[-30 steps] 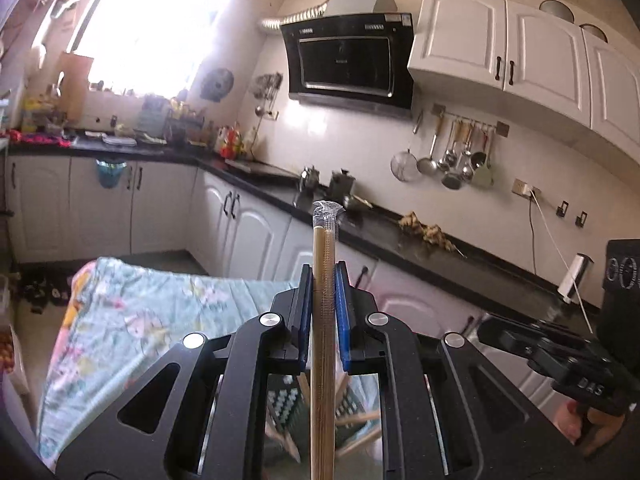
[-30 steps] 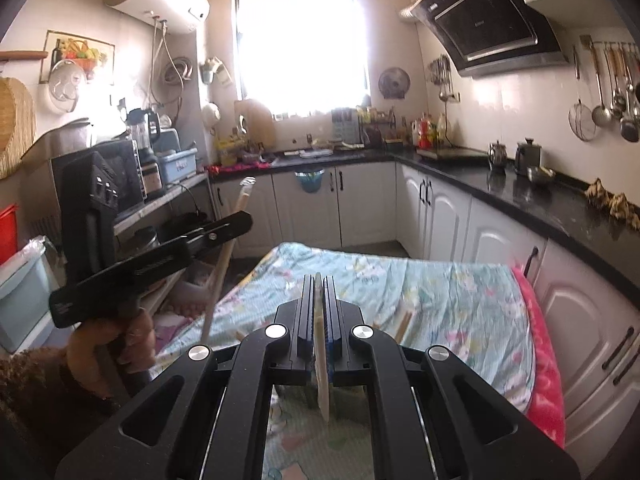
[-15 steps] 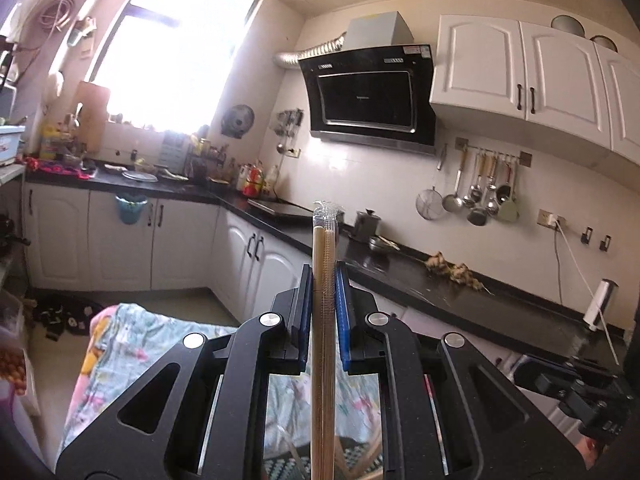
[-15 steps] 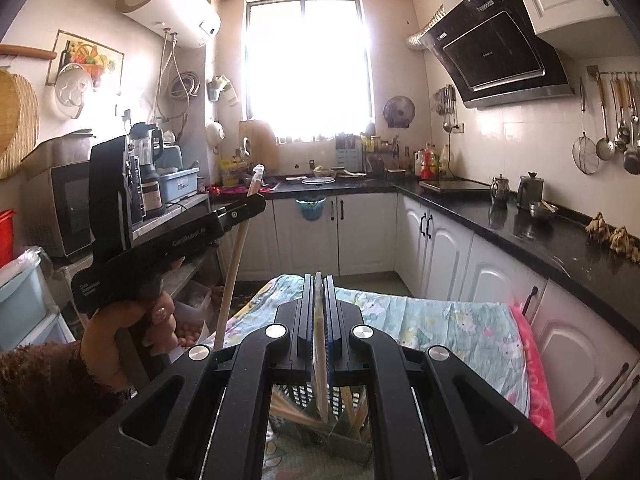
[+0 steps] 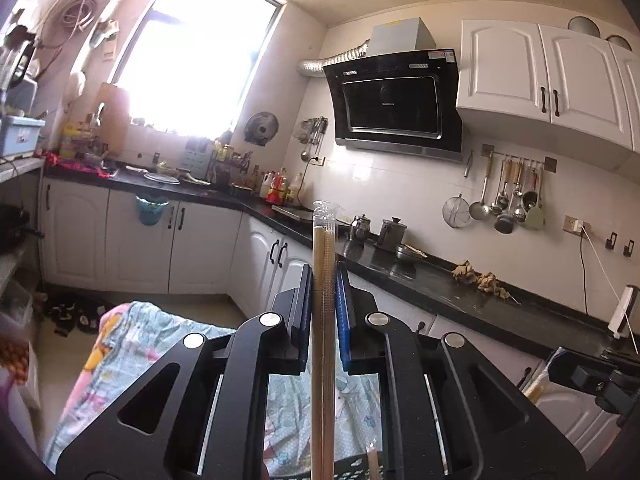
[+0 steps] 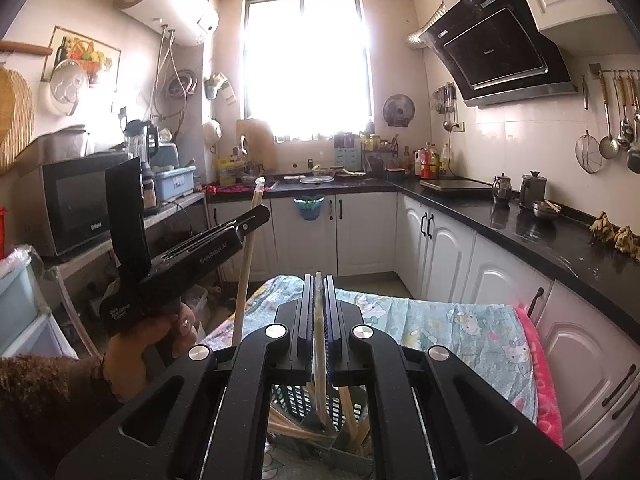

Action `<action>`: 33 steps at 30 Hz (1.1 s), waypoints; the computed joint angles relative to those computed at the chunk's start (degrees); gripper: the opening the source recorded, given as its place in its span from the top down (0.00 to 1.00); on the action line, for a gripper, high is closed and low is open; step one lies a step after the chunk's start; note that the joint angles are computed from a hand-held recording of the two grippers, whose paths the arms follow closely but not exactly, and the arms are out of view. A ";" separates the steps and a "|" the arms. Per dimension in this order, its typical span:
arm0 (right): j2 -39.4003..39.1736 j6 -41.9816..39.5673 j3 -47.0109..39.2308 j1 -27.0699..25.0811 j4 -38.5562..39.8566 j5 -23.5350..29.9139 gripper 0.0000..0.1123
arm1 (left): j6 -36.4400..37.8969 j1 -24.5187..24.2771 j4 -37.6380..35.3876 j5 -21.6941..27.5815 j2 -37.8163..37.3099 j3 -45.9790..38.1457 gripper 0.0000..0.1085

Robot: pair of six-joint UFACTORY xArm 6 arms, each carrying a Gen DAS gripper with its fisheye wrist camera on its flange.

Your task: Organize utensils

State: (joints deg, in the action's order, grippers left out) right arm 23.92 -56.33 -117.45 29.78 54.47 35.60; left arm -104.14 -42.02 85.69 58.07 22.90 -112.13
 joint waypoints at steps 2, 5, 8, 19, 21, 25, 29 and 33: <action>0.56 0.55 -0.24 0.22 -1.22 -0.05 0.96 | -1.34 -0.28 1.15 0.86 0.29 0.54 0.94; 0.97 1.13 0.04 0.49 -2.02 -0.03 0.96 | -3.75 -0.67 3.25 2.05 0.74 1.13 0.94; 1.37 1.78 0.20 0.72 -2.57 -0.10 0.96 | -5.72 -1.08 4.79 2.77 1.37 1.42 0.94; 2.32 1.88 1.28 1.18 -3.42 -1.38 0.96 | -7.68 -2.96 9.58 6.90 4.61 0.79 0.94; 2.73 2.28 0.97 1.11 -3.71 -1.14 0.96 | -7.39 -2.71 9.27 6.50 5.25 0.22 0.93; 3.06 2.73 0.94 1.03 -3.87 -0.98 0.96 | -8.52 -2.73 10.60 7.17 5.26 1.13 0.93; 3.36 3.00 0.69 1.03 -3.93 -0.79 0.96 | -8.19 -2.81 11.17 7.34 5.69 1.00 0.93; 3.94 3.47 0.36 0.93 -4.16 -0.32 0.96 | -8.56 -2.79 11.30 6.36 5.18 1.72 0.91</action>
State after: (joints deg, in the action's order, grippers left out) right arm 27.87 -52.85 -117.09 30.71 50.31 35.28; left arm -112.70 -44.82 96.98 64.42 28.09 -110.41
